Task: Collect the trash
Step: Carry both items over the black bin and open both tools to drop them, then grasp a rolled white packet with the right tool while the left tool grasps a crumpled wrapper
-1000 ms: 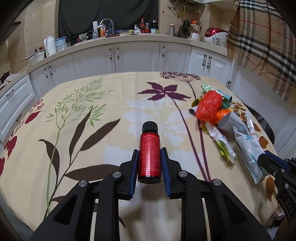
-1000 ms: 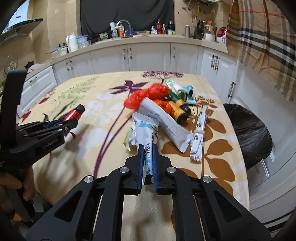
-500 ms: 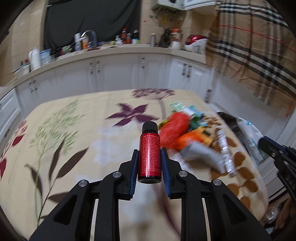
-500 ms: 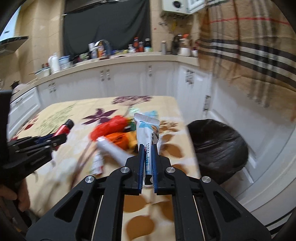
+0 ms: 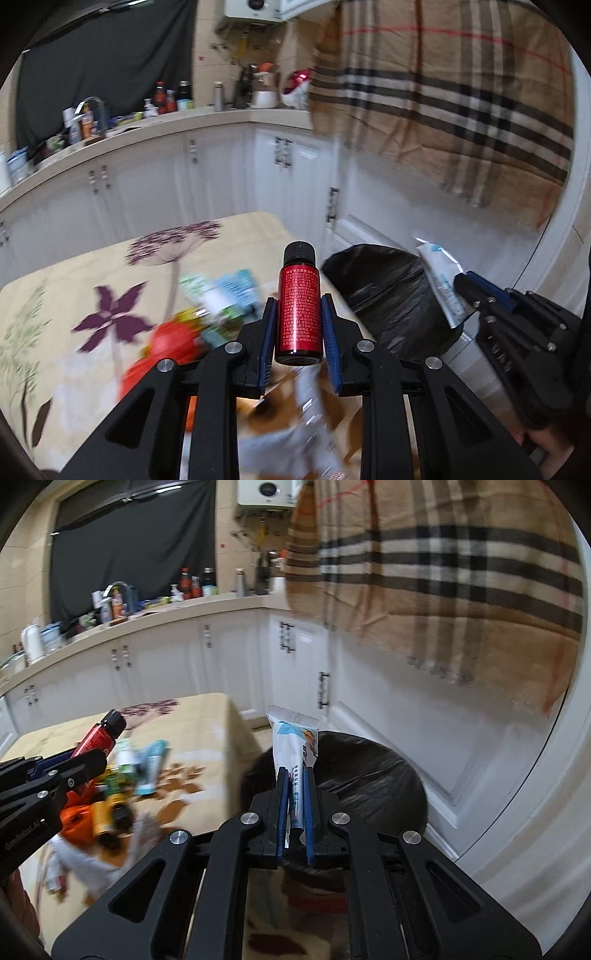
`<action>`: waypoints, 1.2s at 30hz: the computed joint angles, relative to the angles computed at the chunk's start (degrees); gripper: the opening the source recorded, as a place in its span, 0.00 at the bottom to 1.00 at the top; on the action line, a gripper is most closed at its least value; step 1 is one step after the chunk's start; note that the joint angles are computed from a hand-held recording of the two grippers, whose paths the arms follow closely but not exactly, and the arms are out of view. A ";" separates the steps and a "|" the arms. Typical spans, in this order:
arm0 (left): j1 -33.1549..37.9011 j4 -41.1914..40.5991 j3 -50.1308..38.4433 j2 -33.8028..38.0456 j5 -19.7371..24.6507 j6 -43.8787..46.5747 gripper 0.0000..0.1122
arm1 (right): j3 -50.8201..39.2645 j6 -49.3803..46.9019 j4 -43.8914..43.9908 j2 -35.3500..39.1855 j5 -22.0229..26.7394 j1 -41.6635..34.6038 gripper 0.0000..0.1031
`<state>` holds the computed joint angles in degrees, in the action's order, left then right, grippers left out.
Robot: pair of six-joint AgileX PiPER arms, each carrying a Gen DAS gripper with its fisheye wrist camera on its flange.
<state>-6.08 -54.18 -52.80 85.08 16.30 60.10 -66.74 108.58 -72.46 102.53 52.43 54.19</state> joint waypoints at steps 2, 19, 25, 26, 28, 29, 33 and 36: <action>-3.39 6.37 -3.30 3.64 -1.48 -6.92 0.22 | 0.60 0.77 -0.59 0.30 -1.22 -2.12 0.08; -14.87 51.00 -30.30 27.61 4.58 -52.80 0.22 | 0.93 5.99 -4.86 5.66 -10.29 -15.69 0.10; -14.75 48.97 -38.37 33.11 12.56 -51.75 0.31 | -0.48 5.94 -4.33 8.53 -12.30 -18.43 0.26; -14.67 48.83 -38.61 33.24 12.65 -51.86 0.37 | -0.52 6.10 -4.28 8.76 -12.43 -18.72 0.31; -14.51 48.50 -38.59 33.14 12.18 -51.95 0.42 | -0.34 6.86 -4.49 8.74 -12.08 -18.88 0.35; -14.58 48.90 -38.66 33.17 11.97 -52.44 0.43 | -0.04 7.50 -4.77 8.50 -11.82 -18.77 0.36; -14.10 47.99 -38.19 32.55 11.61 -51.66 0.46 | 0.49 7.22 -4.49 7.66 -11.16 -18.16 0.40; -13.48 46.21 -36.25 30.58 11.07 -50.27 0.51 | 1.24 6.76 -3.93 6.46 -10.30 -16.91 0.41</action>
